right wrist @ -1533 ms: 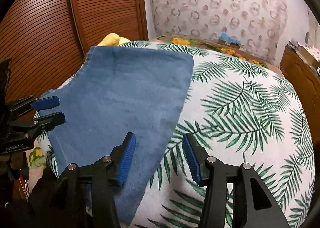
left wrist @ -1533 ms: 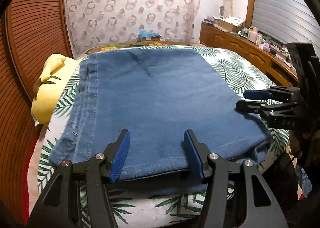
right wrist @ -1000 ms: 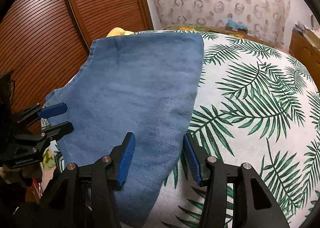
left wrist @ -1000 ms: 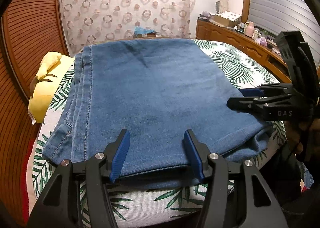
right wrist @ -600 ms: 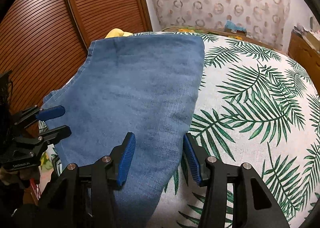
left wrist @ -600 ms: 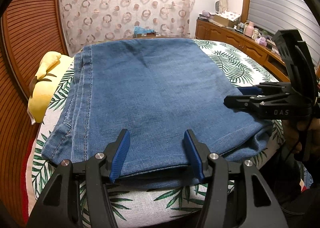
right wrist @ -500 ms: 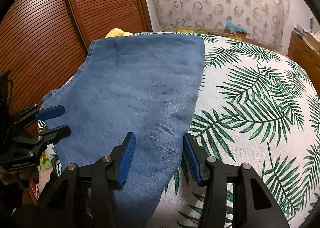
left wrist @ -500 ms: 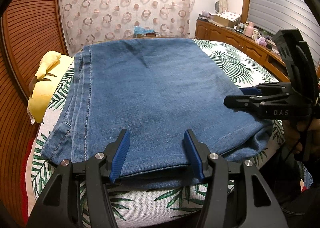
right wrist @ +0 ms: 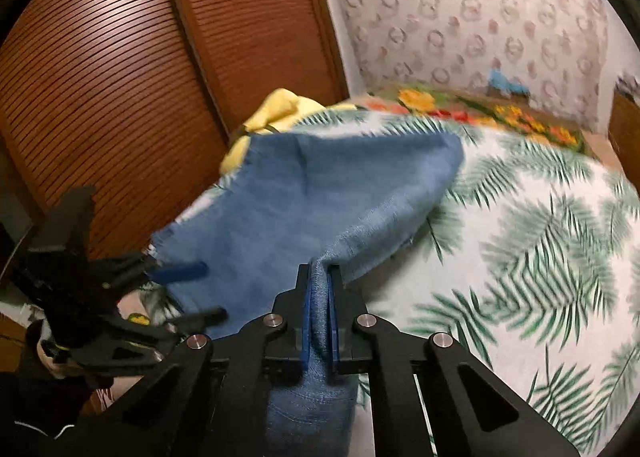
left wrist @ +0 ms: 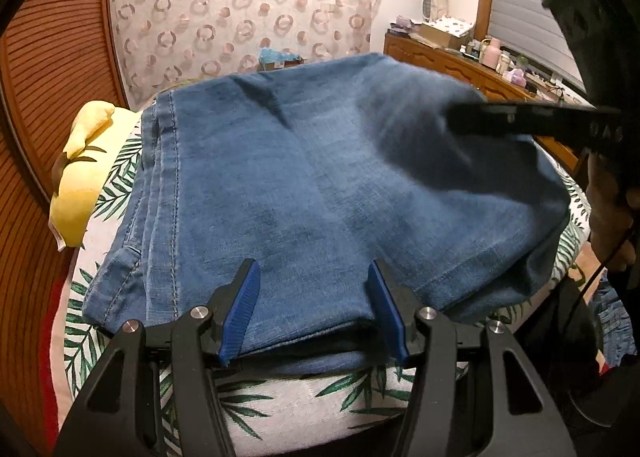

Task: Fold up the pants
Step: 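Grasp the jeans edge with right gripper and fold it over the stack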

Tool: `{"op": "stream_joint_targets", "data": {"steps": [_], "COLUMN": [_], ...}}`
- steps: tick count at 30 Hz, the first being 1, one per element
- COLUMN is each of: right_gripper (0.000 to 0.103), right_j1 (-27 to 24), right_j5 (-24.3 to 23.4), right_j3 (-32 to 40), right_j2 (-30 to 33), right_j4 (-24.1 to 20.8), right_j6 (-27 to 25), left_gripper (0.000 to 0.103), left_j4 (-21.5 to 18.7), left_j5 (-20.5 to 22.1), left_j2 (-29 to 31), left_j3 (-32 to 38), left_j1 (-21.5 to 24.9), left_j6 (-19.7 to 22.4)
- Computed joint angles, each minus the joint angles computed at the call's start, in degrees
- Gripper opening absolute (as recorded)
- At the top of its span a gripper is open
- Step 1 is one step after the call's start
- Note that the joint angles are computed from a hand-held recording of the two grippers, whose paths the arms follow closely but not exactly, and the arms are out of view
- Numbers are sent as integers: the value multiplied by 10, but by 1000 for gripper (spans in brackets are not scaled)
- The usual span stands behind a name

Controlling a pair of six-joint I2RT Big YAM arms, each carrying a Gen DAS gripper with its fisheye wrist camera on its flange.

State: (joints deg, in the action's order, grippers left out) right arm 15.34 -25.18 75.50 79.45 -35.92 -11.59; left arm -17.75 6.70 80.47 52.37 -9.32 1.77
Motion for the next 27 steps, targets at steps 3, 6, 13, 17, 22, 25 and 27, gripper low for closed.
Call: {"op": "stream_joint_targets", "data": {"steps": [3, 6, 13, 17, 22, 25, 27], "right_gripper": [7, 7, 6, 6, 6, 6, 6], "right_j1": [12, 25, 59, 92, 110, 112, 113], "right_j5": [-1, -11, -22, -17, -48, -54, -50], "right_j3": [15, 35, 98, 135, 179, 198, 215], "right_j2": [3, 12, 60, 99, 159, 190, 208], "right_j4": [-3, -9, -28, -40, -67, -83, -98], "right_j6": [-11, -13, -26, -41, -26, -24, -26], "left_gripper": [57, 57, 57, 57, 57, 57, 57], "left_j4": [-6, -3, 4, 8, 6, 9, 11], "left_j5": [4, 3, -1, 2, 2, 1, 2], "left_j2": [-10, -26, -68, -89, -99, -104, -105], "left_j3": [-2, -10, -25, -35, -38, -42, -45], "left_j1": [8, 17, 57, 90, 124, 136, 142], "left_j6": [-2, -4, -13, -17, -21, -19, -21]}}
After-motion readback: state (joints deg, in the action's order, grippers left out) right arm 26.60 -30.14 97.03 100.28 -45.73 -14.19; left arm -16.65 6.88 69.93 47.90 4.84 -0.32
